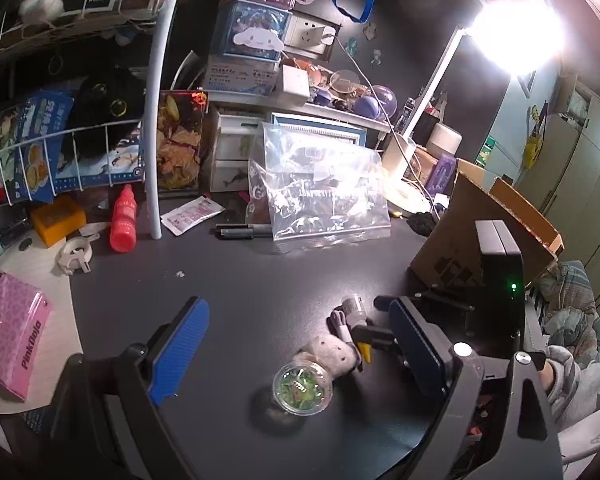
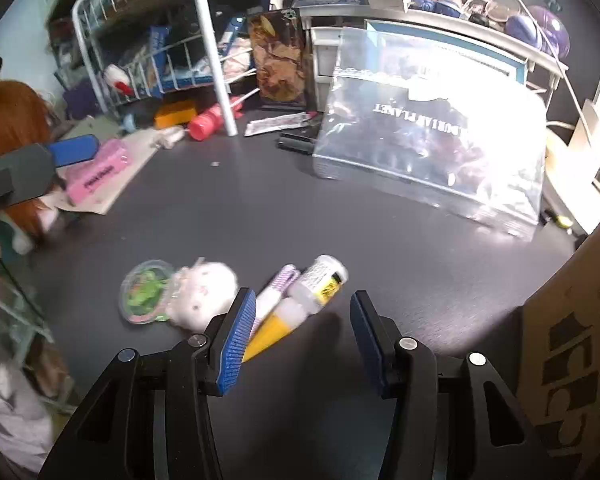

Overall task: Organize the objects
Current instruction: 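Move the right tool to the white tube with yellow tip, then close the right tool on the white tube and lift it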

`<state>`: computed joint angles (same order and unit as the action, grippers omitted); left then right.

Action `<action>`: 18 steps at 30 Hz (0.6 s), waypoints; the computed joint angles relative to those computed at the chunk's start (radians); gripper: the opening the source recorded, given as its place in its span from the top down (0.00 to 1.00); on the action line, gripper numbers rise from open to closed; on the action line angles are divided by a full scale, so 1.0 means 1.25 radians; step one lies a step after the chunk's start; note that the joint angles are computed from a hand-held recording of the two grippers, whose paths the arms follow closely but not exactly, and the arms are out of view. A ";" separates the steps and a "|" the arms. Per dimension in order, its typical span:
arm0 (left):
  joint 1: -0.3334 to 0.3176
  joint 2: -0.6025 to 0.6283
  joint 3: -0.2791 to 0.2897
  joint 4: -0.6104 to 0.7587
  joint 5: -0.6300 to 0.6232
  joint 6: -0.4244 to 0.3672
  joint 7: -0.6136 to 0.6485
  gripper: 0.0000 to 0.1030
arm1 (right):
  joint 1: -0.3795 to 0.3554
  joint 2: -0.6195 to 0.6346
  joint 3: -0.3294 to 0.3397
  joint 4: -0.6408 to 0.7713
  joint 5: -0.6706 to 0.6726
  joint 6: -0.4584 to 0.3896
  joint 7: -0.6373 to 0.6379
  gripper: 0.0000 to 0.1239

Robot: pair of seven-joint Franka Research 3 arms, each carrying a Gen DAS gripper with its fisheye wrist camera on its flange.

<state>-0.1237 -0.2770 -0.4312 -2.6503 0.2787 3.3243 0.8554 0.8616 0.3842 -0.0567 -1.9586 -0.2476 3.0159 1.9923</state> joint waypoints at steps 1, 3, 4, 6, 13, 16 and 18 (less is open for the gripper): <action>0.022 -0.003 -0.022 0.001 -0.002 -0.003 0.001 0.12 | 0.006 -0.007 -0.010 -0.015 -0.007 0.006 0.006 0.63; 0.033 -0.001 -0.030 0.002 -0.001 -0.001 0.001 0.12 | 0.004 -0.006 -0.012 -0.011 -0.009 -0.006 0.006 0.65; 0.018 0.004 -0.012 0.003 0.003 0.006 0.002 0.12 | 0.009 -0.004 -0.020 -0.007 -0.016 -0.014 0.013 0.67; -0.006 0.012 0.017 0.004 0.009 0.012 0.008 0.12 | 0.023 0.003 -0.041 0.004 -0.044 -0.033 0.034 0.70; -0.022 0.021 0.034 0.010 0.006 0.007 0.021 0.12 | -0.032 0.016 0.014 0.015 -0.030 -0.027 -0.018 0.76; -0.028 0.026 0.040 0.011 0.004 0.009 0.023 0.12 | 0.010 0.029 -0.032 0.034 -0.065 -0.031 0.006 0.87; -0.034 0.034 0.045 0.016 0.005 0.005 0.025 0.12 | 0.022 0.032 -0.046 0.036 -0.087 -0.027 0.012 0.87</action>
